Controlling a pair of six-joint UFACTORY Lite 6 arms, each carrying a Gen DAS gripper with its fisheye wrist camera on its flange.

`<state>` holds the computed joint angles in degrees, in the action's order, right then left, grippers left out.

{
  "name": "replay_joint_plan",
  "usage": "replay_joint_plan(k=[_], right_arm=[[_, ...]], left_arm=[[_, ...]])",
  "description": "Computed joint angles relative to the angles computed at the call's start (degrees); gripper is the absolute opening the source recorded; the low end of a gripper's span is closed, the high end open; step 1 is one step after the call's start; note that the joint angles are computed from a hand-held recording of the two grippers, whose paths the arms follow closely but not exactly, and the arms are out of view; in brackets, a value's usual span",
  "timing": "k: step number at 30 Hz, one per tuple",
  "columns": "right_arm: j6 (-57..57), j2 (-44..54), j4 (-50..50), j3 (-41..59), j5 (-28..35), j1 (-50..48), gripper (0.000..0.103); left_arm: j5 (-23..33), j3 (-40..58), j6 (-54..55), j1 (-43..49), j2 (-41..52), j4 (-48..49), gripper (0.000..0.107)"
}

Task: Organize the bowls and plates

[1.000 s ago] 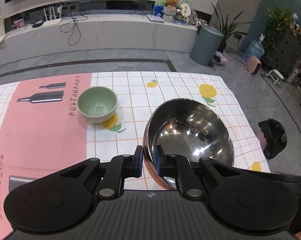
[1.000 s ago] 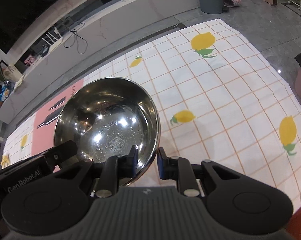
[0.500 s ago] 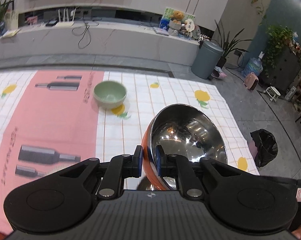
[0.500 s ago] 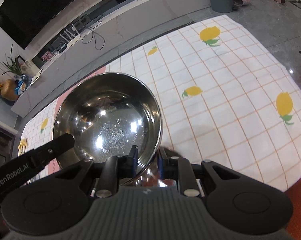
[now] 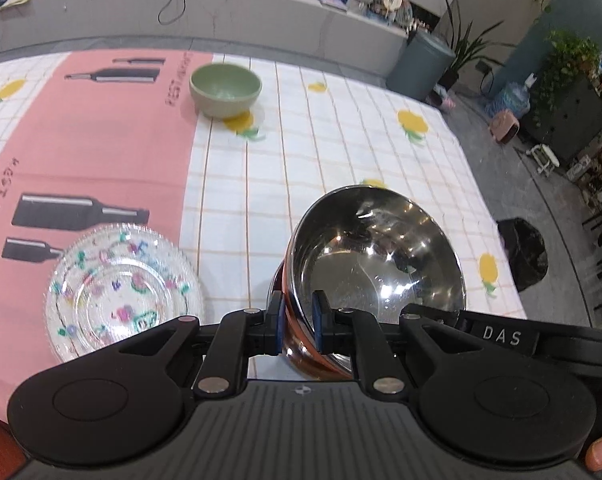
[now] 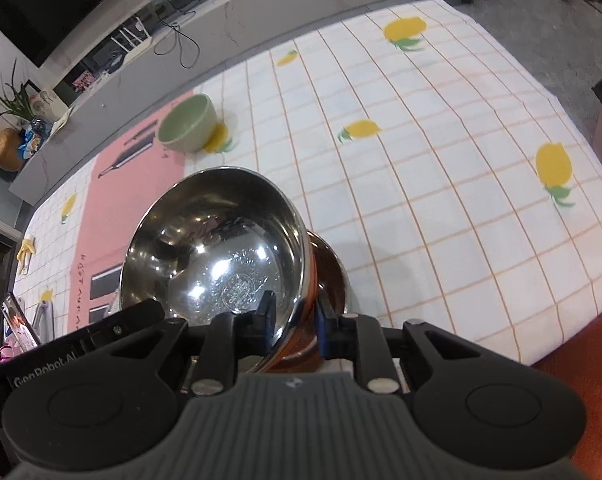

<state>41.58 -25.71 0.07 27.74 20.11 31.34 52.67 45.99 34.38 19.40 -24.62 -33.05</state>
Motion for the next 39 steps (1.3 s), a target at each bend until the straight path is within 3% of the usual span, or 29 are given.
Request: replay_joint_plan(k=[8, 18, 27, 30, 35, 39], right_arm=[[-2.2, 4.6, 1.3, -0.01, -1.94, 0.19, 0.018], [9.58, 7.76, -11.57, 1.93, -2.41, 2.15, 0.019], [-1.08, 8.25, -1.18, 1.2, -5.31, -1.24, 0.024], [-6.12, 8.17, 4.03, 1.08, -5.58, -2.27, 0.026], [-3.95, 7.59, 2.31, 0.96, -5.58, -2.0, 0.027], [-9.41, 6.45, 7.99, 0.15, -5.68, -3.5, 0.027]], left_arm=[[-2.23, -3.92, -0.35, -1.11, -0.65, 1.5, 0.015], [-2.94, -2.76, -0.95, -2.22, 2.05, 1.55, 0.015], [-2.66, -2.54, 2.2, -0.04, 4.57, -2.09, 0.016], [-1.67, -2.02, 3.82, 1.4, 4.37, -3.95, 0.023], [-0.53, -0.61, 6.31, 3.79, 4.73, -6.75, 0.023], [-1.42, -0.8, 6.6, 3.82, 5.44, -7.04, 0.023]])
